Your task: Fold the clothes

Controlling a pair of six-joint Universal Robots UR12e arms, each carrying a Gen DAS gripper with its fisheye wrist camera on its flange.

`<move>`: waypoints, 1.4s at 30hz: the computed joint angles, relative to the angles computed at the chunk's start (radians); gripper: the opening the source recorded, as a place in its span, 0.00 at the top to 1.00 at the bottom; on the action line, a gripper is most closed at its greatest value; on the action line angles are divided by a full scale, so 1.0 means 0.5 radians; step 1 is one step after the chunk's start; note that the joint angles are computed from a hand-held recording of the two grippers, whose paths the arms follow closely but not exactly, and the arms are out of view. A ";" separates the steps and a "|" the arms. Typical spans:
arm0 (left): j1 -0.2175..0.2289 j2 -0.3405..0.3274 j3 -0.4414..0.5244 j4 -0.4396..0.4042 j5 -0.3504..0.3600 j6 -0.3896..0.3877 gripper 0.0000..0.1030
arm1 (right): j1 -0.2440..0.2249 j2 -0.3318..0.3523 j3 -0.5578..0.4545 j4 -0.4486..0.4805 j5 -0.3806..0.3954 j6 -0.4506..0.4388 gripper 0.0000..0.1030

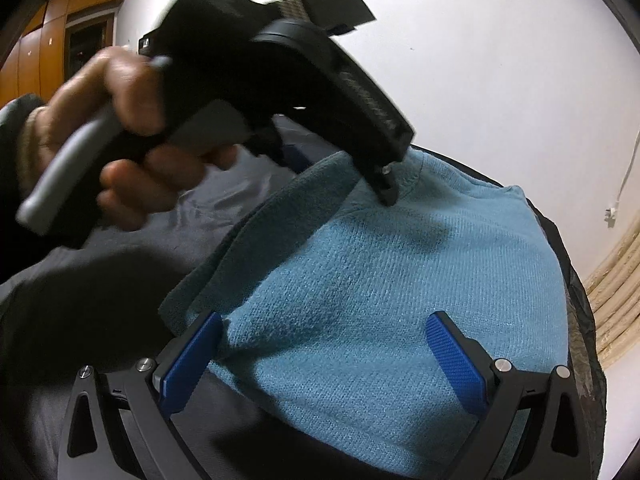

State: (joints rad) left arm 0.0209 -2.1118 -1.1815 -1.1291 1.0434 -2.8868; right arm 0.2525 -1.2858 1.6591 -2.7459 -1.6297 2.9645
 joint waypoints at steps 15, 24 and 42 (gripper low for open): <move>-0.015 0.071 -0.115 0.002 0.031 0.102 0.23 | -0.054 -0.024 0.024 0.019 0.039 -0.016 0.00; -0.031 0.002 -0.016 0.000 0.035 0.077 0.23 | -0.099 0.019 -0.032 0.032 -0.009 -0.046 0.00; -0.079 0.138 -0.309 0.651 0.263 0.004 0.22 | -0.162 -0.046 0.040 -0.002 0.036 0.000 0.00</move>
State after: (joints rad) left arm -0.0187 -2.0428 -1.3358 -0.8034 1.1747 -2.8849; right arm 0.1714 -1.3087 1.6790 -2.7467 -1.6116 2.9647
